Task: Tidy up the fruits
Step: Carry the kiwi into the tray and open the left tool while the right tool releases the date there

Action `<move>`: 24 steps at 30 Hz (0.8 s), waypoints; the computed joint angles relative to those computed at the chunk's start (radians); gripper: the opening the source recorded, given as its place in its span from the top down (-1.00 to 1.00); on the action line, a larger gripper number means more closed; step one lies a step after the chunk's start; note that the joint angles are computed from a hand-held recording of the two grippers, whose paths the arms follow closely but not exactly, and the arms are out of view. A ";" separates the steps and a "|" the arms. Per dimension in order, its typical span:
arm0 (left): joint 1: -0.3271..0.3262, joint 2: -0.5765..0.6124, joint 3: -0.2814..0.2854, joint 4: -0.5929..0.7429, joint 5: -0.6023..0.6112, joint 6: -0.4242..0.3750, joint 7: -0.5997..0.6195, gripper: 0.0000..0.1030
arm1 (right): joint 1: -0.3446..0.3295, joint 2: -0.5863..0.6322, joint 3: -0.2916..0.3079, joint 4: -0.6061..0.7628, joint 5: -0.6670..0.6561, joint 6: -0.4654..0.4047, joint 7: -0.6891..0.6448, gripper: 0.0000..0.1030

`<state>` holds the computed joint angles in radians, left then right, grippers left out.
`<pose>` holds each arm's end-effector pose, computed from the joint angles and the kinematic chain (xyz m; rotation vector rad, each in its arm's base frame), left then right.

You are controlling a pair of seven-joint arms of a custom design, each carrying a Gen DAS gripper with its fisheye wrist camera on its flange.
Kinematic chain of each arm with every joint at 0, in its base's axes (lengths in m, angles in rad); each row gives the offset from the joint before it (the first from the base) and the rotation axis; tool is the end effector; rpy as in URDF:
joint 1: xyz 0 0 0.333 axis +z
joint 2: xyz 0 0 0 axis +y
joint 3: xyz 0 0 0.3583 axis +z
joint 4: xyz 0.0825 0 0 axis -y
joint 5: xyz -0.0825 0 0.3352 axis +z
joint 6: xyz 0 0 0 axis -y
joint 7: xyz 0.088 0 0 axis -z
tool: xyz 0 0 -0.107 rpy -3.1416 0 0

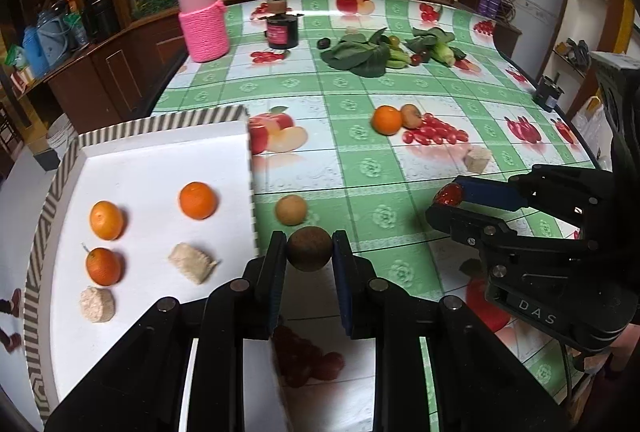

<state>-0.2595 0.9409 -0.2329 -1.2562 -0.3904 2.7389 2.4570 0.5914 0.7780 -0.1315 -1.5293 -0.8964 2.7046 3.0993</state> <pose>0.7296 -0.2960 0.3070 -0.8995 2.6273 -0.9128 0.6286 0.3679 0.2929 -1.5853 2.0501 -0.6996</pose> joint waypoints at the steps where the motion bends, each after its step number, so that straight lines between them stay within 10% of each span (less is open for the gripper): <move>1: 0.001 0.001 0.003 0.002 0.000 0.001 -0.004 0.61 | -0.003 0.006 0.005 0.013 0.005 -0.003 -0.012 0.42; 24: 0.044 0.081 0.072 0.155 0.064 -0.077 -0.104 0.61 | -0.025 0.211 0.061 0.398 0.240 -0.069 -0.401 0.42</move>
<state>-0.2153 1.0223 -0.1605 -1.1013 -0.3260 2.6620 2.3532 0.5666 0.9890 -0.0701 -1.1314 -0.6561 2.6355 2.6985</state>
